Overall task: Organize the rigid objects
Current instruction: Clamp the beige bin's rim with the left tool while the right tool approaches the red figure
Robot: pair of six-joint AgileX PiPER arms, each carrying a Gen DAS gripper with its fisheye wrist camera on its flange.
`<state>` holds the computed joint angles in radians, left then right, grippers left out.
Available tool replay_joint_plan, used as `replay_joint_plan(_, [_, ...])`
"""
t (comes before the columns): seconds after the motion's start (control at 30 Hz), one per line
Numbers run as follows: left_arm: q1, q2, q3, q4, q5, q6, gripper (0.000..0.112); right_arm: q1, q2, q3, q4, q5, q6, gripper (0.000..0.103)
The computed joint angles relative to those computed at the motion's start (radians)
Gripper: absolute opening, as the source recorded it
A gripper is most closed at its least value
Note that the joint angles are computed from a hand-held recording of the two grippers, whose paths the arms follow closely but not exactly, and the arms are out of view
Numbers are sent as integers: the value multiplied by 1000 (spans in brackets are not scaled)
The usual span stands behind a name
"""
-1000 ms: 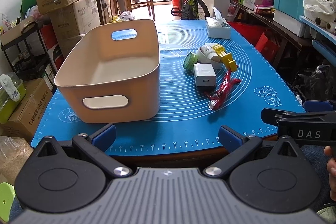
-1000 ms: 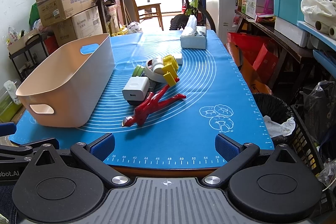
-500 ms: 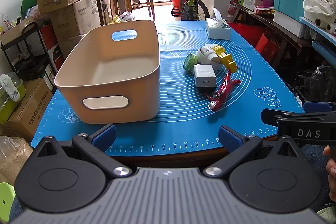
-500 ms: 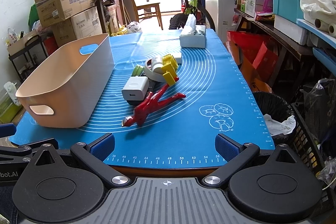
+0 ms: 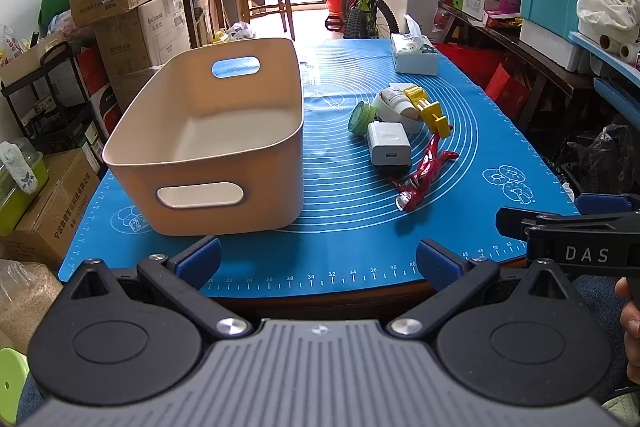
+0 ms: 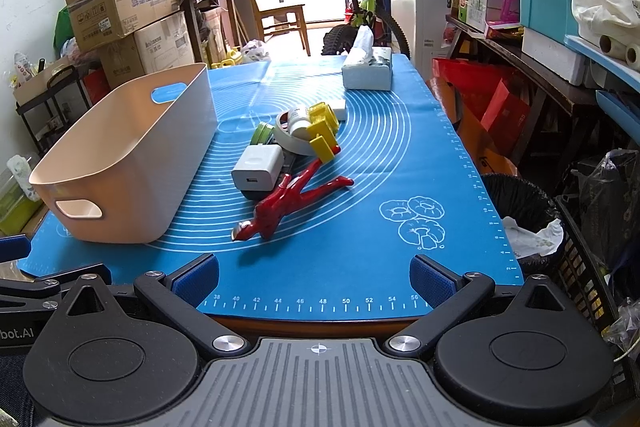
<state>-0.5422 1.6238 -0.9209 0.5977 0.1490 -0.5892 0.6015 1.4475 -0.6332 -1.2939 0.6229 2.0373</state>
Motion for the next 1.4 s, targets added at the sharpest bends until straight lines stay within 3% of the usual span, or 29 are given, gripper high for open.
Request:
replay_joint_plan(0.43, [-3, 2, -4, -13, 9, 10, 102, -8, -8, -4, 1, -5, -11, 100])
replay_joint_plan(0.67, [21, 3, -55, -260, 47, 245, 102, -29, -24, -7, -1, -18, -10, 100])
replay_joint_plan(0.8, [53, -2, -111, -306, 74, 304, 102, -56, -34, -21, 1, -23, -27, 100])
replay_joint_plan(1.0, [114, 59, -309, -416, 173, 393, 102, -116, -6, -85, 54, -39, -115, 100])
replay_joint_plan(1.13, [159, 151, -509, -521, 290, 519, 102, -156, 23, -140, 90, -51, -164, 100])
replay_joint_plan(1.3, [207, 275, -730, -547, 393, 587, 102, -208, 74, -230, 159, -69, -259, 100])
replay_joint_plan(1.4, [251, 381, -910, -659, 520, 699, 102, -240, 119, -293, 207, -79, -314, 100])
